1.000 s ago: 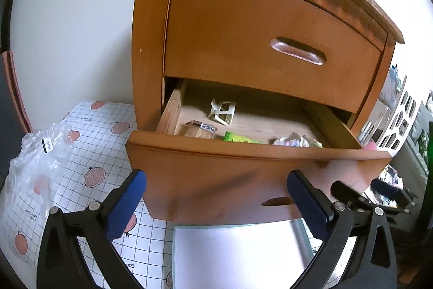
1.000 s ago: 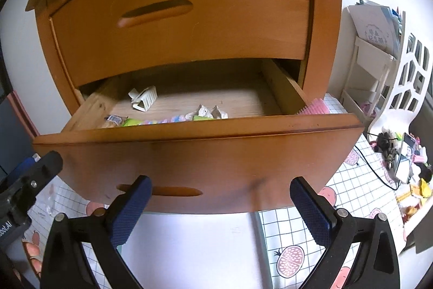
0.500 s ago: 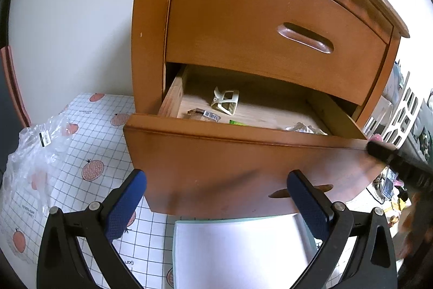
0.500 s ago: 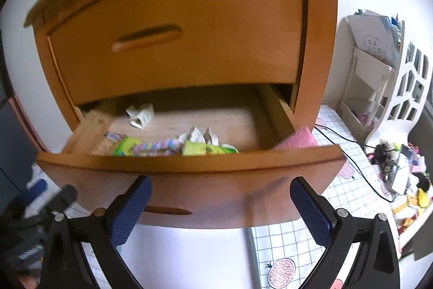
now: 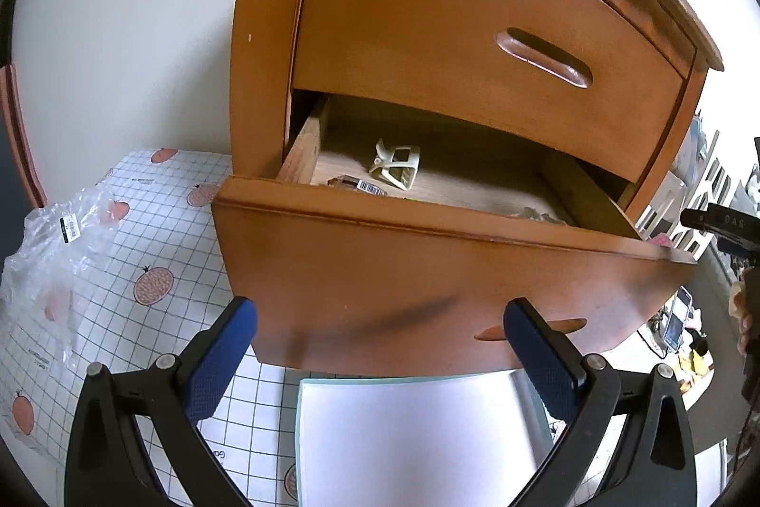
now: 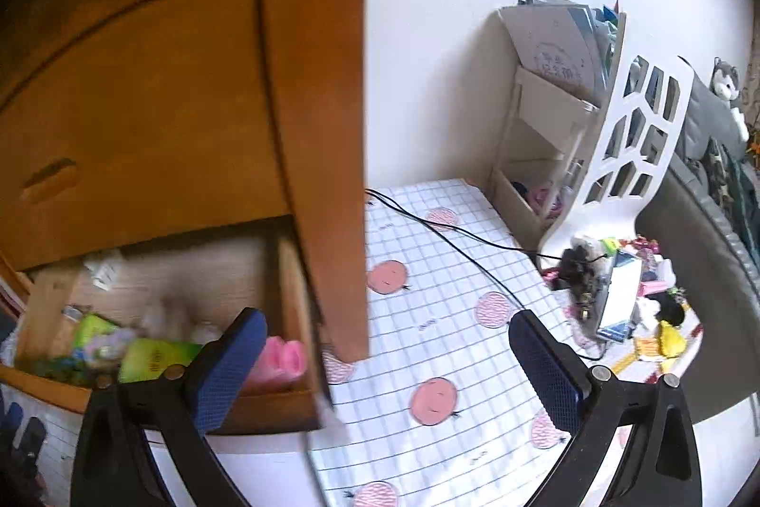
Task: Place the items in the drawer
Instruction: 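Push the drawer front shut with both tools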
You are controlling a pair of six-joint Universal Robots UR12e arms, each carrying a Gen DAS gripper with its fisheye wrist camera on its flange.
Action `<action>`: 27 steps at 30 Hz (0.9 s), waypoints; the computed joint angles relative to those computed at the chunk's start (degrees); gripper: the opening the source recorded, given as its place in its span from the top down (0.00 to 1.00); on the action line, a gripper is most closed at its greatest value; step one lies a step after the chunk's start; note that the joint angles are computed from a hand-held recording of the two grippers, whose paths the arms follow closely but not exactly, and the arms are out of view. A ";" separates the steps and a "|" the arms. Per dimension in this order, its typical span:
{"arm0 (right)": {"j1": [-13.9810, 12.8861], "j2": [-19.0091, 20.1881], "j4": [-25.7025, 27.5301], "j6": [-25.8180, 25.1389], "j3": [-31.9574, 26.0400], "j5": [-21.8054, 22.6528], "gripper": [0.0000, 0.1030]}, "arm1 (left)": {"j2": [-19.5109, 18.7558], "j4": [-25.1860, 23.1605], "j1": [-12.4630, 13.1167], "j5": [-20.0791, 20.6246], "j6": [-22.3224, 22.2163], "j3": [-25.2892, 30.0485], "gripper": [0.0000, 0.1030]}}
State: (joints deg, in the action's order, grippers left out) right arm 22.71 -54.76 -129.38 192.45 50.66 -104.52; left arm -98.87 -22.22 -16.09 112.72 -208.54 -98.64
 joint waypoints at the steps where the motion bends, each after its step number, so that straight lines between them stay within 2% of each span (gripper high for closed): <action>1: -0.04 0.10 0.02 0.09 -0.10 -0.57 0.00 | -0.01 0.02 0.03 -0.09 -0.01 -0.04 0.00; 8: 0.16 2.02 6.65 -3.43 -3.26 -0.83 0.00 | -0.10 -0.63 0.28 -0.70 -0.46 -0.13 0.00; 20: 1.88 5.31 8.40 -8.74 -9.09 1.10 0.00 | -0.04 -1.66 0.73 -1.49 -0.87 -0.12 0.00; 27: 2.59 5.18 5.72 -9.57 -9.16 6.11 0.00 | 0.01 -2.07 0.68 -1.85 -1.19 -0.06 0.00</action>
State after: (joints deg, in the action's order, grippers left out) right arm 25.30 -49.58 -123.66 182.88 41.50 -98.42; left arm -98.85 -24.29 -15.40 110.87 -209.74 -98.71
